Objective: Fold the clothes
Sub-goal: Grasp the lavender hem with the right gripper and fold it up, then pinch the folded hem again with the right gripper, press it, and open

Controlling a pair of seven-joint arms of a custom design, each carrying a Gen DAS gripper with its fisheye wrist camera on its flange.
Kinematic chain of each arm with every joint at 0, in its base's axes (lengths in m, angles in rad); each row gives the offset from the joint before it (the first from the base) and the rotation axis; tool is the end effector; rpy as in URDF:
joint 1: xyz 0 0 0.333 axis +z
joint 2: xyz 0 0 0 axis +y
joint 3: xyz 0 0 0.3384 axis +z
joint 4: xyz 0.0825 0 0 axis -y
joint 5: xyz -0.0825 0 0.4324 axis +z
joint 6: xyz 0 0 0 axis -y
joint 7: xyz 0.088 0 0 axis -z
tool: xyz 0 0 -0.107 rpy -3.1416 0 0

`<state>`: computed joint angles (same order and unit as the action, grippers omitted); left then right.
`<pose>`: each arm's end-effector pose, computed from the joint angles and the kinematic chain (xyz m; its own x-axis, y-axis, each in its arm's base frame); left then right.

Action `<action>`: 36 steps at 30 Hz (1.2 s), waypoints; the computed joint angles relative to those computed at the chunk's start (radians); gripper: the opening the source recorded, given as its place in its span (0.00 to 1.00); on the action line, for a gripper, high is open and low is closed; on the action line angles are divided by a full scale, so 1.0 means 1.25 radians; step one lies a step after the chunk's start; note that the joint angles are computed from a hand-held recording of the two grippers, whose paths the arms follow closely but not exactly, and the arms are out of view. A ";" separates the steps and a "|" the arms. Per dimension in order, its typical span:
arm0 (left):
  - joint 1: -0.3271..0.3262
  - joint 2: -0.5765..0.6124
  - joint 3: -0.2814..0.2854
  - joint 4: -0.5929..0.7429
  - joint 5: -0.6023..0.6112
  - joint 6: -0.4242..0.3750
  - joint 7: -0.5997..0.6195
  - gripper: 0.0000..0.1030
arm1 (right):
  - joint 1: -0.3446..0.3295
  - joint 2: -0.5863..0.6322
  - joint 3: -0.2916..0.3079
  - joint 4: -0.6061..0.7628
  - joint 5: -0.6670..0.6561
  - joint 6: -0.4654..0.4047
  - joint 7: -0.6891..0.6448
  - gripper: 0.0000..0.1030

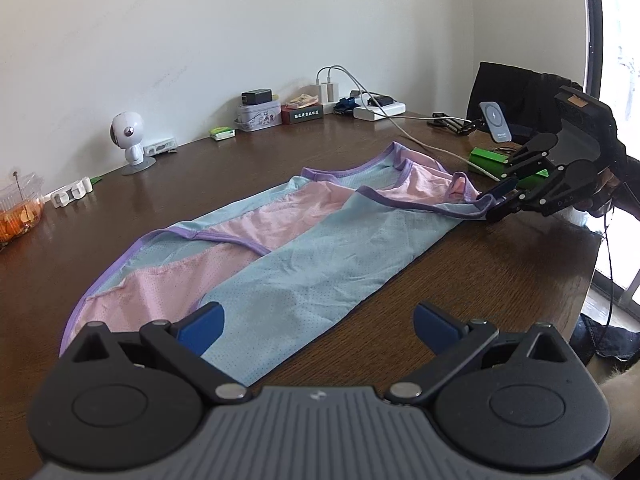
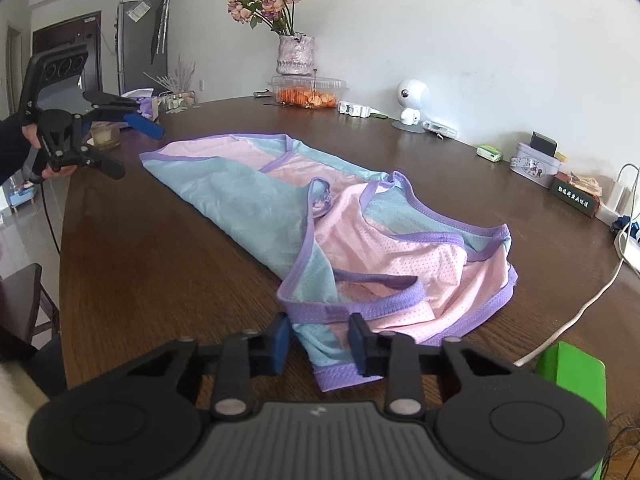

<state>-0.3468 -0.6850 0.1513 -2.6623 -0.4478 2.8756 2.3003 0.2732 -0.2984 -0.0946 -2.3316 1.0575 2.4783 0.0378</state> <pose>0.4164 -0.0511 0.5434 -0.4751 -0.8768 -0.0738 -0.4918 0.3342 -0.8040 0.5207 0.0884 0.5006 0.8249 -0.5649 0.0216 -0.3292 -0.5112 -0.7939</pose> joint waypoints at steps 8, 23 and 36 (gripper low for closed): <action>0.023 0.017 -0.009 0.015 0.014 -0.007 -0.007 1.00 | -0.039 0.057 -0.016 0.092 0.004 -0.114 0.025 0.02; 0.073 -0.013 -0.030 -0.014 0.060 -0.003 -0.062 1.00 | -0.080 0.127 0.023 0.178 0.004 -0.039 0.175 0.94; 0.052 -0.010 -0.008 -0.017 0.065 0.012 -0.059 1.00 | -0.019 0.015 0.018 0.023 -0.123 0.097 0.185 0.05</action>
